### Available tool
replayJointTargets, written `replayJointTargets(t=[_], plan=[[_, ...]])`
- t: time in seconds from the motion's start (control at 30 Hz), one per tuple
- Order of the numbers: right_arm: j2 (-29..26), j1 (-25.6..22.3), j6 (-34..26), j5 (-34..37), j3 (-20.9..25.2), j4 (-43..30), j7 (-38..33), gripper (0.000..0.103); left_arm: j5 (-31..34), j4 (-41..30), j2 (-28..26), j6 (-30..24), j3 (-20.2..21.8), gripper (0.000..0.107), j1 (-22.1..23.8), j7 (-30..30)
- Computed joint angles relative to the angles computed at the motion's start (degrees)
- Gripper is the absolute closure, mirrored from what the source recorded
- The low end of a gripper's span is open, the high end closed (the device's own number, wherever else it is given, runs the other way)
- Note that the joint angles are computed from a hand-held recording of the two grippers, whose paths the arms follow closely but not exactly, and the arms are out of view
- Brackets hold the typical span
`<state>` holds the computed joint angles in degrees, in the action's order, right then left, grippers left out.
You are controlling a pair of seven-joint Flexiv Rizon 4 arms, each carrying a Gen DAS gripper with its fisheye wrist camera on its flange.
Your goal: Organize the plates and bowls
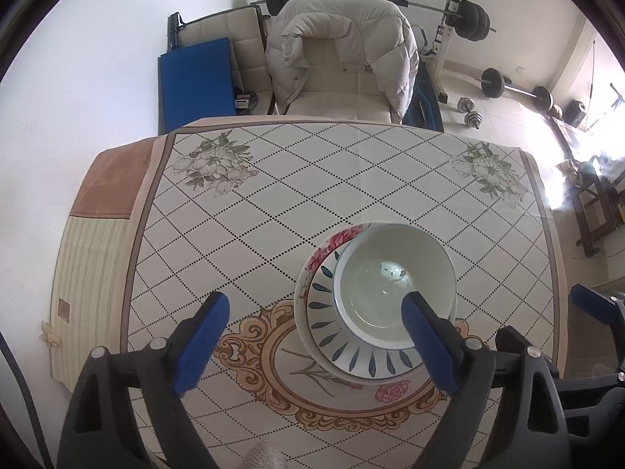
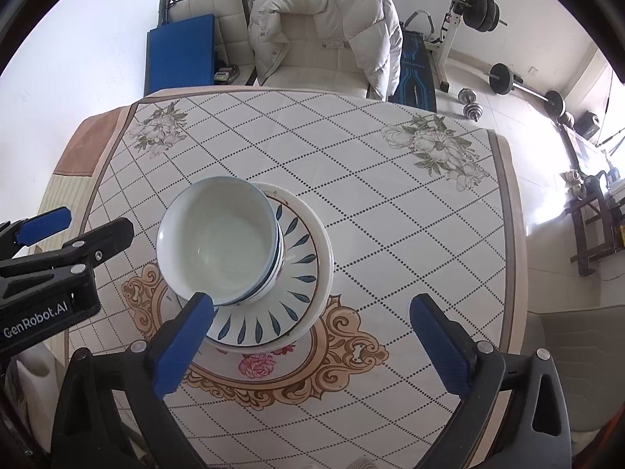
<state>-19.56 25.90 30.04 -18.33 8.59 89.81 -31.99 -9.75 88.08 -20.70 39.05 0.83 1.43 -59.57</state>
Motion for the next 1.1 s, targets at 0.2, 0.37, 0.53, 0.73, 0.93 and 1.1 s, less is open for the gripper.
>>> replayJointTargets(t=[0.2,0.37,0.53,0.73,0.93,1.1], plan=[[3.06,0.37,-0.16,-3.21,-0.10,1.41,1.02,0.000,-0.54,3.05,3.53,2.49,0.51,0.015,-0.03,-1.57],[4.96,0.50,-0.78,-3.75,0.56,1.92,1.82,0.000,-3.23,5.78,6.78,3.31,0.42,0.015,1.13,0.83],[7.04,2.42,-3.22,-6.75,1.32,1.96,6.43,0.000,-7.64,8.88,10.95,3.23,0.69,0.015,2.69,7.21],[9.05,7.14,-11.43,-13.57,2.95,-0.25,15.23,0.000,-11.71,12.34,16.68,1.58,2.71,0.015,4.47,15.20],[10.04,13.27,-21.93,-19.47,5.46,-4.25,23.49,0.000,-17.05,14.82,21.94,-2.63,5.79,0.015,6.68,22.95],[9.59,18.78,-30.62,-21.54,7.26,-8.44,29.00,0.000,-17.30,16.48,25.92,-4.26,7.92,0.015,7.94,26.45]])
